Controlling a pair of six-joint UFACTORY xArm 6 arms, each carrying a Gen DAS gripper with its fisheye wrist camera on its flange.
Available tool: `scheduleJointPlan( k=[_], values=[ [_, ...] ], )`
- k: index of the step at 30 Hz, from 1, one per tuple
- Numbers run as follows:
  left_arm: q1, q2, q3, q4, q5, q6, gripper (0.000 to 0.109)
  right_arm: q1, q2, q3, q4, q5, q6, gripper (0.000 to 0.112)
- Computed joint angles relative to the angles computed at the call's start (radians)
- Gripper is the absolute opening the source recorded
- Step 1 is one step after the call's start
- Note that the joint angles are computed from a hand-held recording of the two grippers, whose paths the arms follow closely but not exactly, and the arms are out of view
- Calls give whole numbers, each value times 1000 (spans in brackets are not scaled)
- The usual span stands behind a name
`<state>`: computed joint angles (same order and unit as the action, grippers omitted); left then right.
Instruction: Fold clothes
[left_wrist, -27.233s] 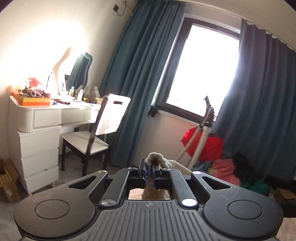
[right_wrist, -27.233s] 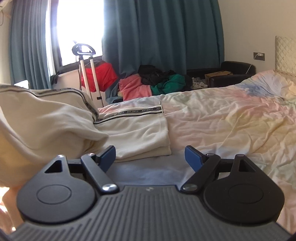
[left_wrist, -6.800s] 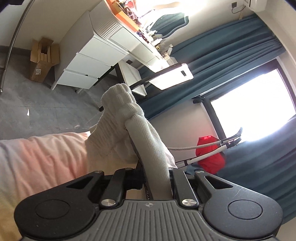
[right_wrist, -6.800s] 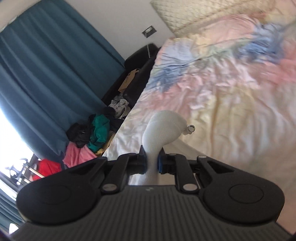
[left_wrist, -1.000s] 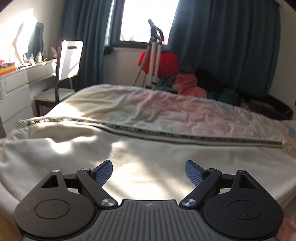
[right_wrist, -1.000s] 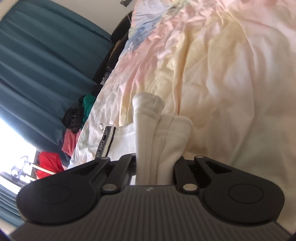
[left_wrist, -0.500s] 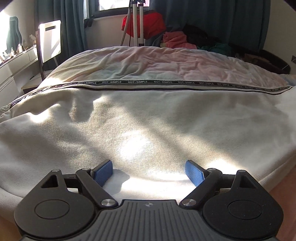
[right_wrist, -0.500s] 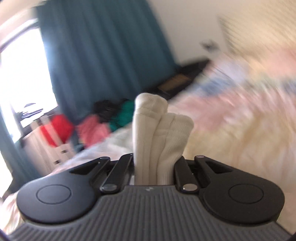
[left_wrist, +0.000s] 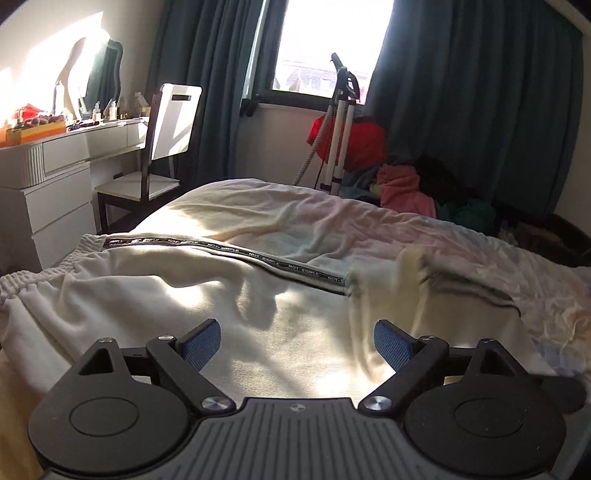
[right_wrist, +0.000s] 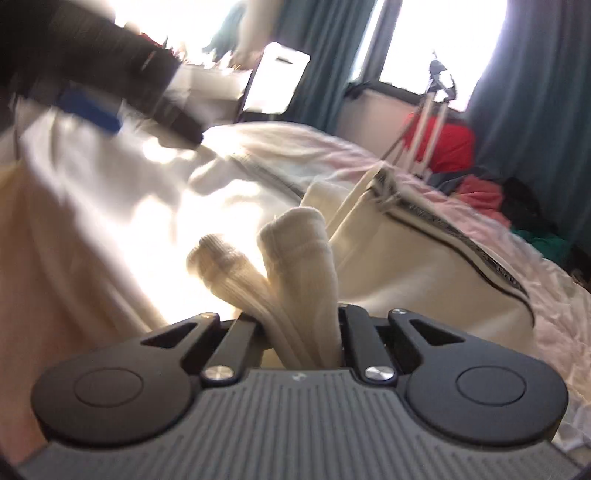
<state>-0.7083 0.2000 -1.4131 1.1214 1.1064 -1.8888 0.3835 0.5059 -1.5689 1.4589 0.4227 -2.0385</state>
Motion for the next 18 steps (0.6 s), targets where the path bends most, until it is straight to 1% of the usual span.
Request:
scheduleJointPlan(
  k=[1, 2, 3, 5, 6, 7, 8, 9, 11, 13, 15, 16, 17, 18],
  values=[
    [2, -6, 5, -2, -1, -9, 92, 14, 2, 20, -15, -17, -32, 10],
    [3, -8, 8, -2, -2, -14, 92, 23, 1, 22, 9, -33, -58, 11],
    [4, -10, 10, -2, -3, -19, 92, 30, 0, 22, 6, -46, -51, 11],
    [5, -14, 15, 1, -6, -30, 92, 17, -9, 14, -12, -20, 39, 11],
    [4, -16, 17, 8, -7, -37, 92, 26, -30, 29, 21, -24, 39, 11],
    [5, -20, 24, 17, -13, -49, 92, 34, -52, 40, 71, -21, -2, 11],
    [7, -26, 32, 28, -23, -65, 92, 42, -71, 50, 121, -8, -51, 11],
    [9, -32, 41, 39, -34, -80, 92, 40, -88, 62, 135, 22, -64, 11],
    [12, -40, 54, 62, -51, -104, 92, 50, -95, 71, 84, 57, -3, 11],
    [17, -43, 63, 70, -71, -114, 92, 73, -72, 67, -38, 26, 127, 12],
    [22, -42, 68, 71, -88, -114, 92, 77, -42, 52, -135, 19, 248, 14],
    [24, -39, 66, 66, -92, -108, 92, 72, -42, 48, -157, 29, 280, 15],
    [25, -36, 65, 62, -95, -101, 92, 67, -42, 43, -192, 43, 327, 18],
    [23, -32, 60, 62, -91, -90, 92, 54, -45, 35, -260, 83, 417, 23]
  ],
)
